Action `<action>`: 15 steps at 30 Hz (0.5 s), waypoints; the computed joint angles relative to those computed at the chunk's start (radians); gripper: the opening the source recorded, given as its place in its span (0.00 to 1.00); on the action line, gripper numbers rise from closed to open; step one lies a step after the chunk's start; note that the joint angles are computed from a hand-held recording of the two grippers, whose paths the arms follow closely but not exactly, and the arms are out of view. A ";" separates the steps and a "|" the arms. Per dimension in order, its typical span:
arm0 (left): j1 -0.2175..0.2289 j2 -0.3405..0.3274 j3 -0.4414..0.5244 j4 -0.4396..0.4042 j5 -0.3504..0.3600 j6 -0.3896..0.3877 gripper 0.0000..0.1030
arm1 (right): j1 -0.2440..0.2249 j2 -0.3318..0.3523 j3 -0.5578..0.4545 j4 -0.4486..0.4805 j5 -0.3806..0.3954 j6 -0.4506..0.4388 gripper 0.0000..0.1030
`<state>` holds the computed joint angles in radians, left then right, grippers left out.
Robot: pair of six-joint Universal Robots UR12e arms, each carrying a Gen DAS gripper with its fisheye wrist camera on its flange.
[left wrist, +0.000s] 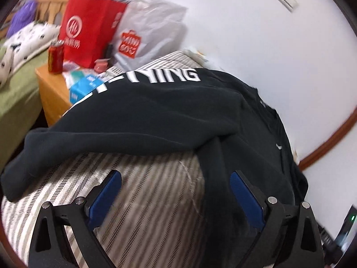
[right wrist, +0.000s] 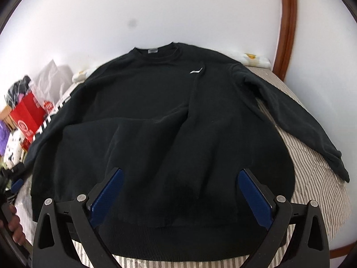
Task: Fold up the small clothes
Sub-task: 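Grasp the lettered sleeve cuff with the left gripper and lift it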
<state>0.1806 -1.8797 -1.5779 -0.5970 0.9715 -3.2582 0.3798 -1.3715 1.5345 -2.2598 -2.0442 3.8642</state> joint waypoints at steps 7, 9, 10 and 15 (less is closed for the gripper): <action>0.000 -0.054 0.021 0.127 -0.016 -0.178 0.85 | 0.000 0.026 -0.025 0.040 -0.020 -0.047 0.98; -0.012 -0.063 0.037 0.129 0.047 -0.194 0.79 | -0.001 0.028 -0.028 0.054 -0.026 -0.057 0.98; -0.015 -0.067 0.042 0.130 0.065 -0.198 0.76 | -0.003 0.029 -0.029 0.062 -0.030 -0.057 0.98; -0.023 -0.094 0.102 0.052 0.174 -0.195 0.30 | -0.028 0.011 -0.008 0.037 0.030 -0.062 0.98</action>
<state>0.1573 -1.9735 -1.4754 -0.5445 1.1451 -3.4537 0.3523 -1.3609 1.5267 -2.2226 -2.0140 3.8024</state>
